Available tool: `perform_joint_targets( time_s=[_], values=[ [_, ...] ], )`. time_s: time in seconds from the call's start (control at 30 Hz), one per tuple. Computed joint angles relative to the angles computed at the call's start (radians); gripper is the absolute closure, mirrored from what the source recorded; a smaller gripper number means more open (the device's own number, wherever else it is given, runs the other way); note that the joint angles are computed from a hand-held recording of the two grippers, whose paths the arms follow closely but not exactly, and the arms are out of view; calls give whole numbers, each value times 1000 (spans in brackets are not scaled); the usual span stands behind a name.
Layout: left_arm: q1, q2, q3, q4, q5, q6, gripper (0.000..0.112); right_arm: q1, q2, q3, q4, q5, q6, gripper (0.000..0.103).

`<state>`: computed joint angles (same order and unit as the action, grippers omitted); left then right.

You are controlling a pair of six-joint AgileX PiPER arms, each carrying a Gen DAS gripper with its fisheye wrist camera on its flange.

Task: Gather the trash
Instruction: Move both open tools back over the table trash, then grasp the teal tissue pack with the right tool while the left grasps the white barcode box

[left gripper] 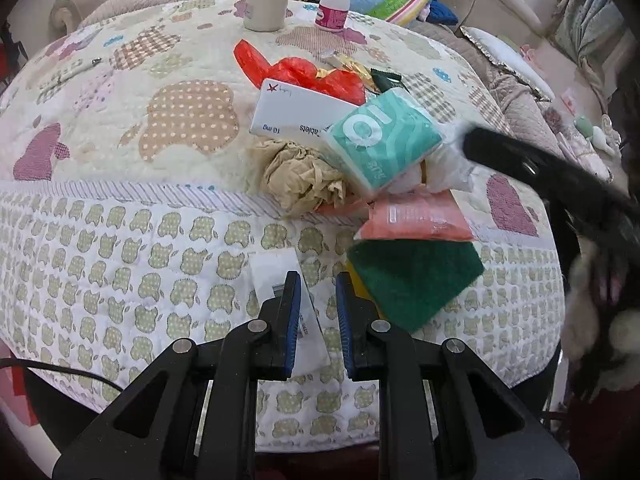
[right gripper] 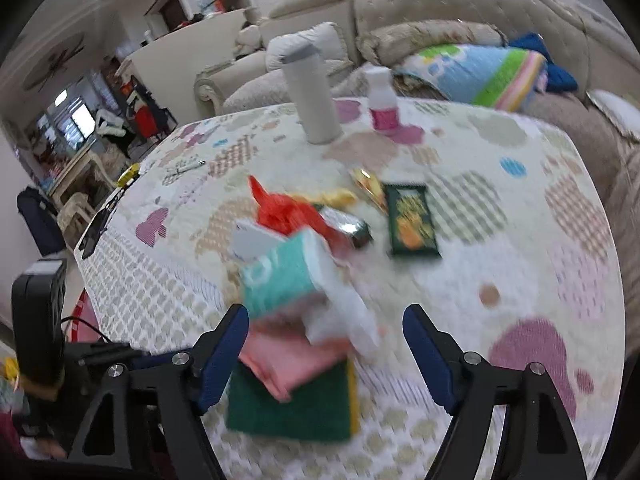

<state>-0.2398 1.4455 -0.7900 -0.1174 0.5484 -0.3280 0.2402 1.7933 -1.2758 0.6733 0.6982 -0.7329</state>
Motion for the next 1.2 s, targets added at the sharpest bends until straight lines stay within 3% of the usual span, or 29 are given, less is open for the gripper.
perform_joint_targets(
  time_s=[0.17, 0.33, 0.6, 0.63, 0.67, 0.77, 0.93, 1.07, 1.2],
  values=[
    [56, -54, 41, -114, 29, 128, 96, 103, 111, -159, -190, 14, 121, 24],
    [94, -92, 75, -196, 40, 214, 96, 144, 177, -231, -262, 55, 127, 24],
    [21, -34, 55, -54, -46, 67, 95, 195, 253, -272, -371, 58, 170, 23],
    [20, -29, 50, -41, -44, 54, 95, 191, 249, -257, -363, 40, 158, 25],
    [23, -28, 46, -42, -37, 55, 95, 184, 242, -243, -346, 24, 144, 32],
    [43, -48, 50, -91, -8, 108, 95, 149, 211, -208, -270, 3, 90, 35],
    [51, -72, 89, -92, -26, 85, 92, 88, 138, -154, -132, -11, -7, 36],
    [40, -50, 82, -54, -72, 21, 76, 42, 108, -136, -50, 9, -42, 36],
    [36, -51, 73, -7, -69, -26, 76, 16, 82, -106, -23, 20, -62, 36]
  ],
)
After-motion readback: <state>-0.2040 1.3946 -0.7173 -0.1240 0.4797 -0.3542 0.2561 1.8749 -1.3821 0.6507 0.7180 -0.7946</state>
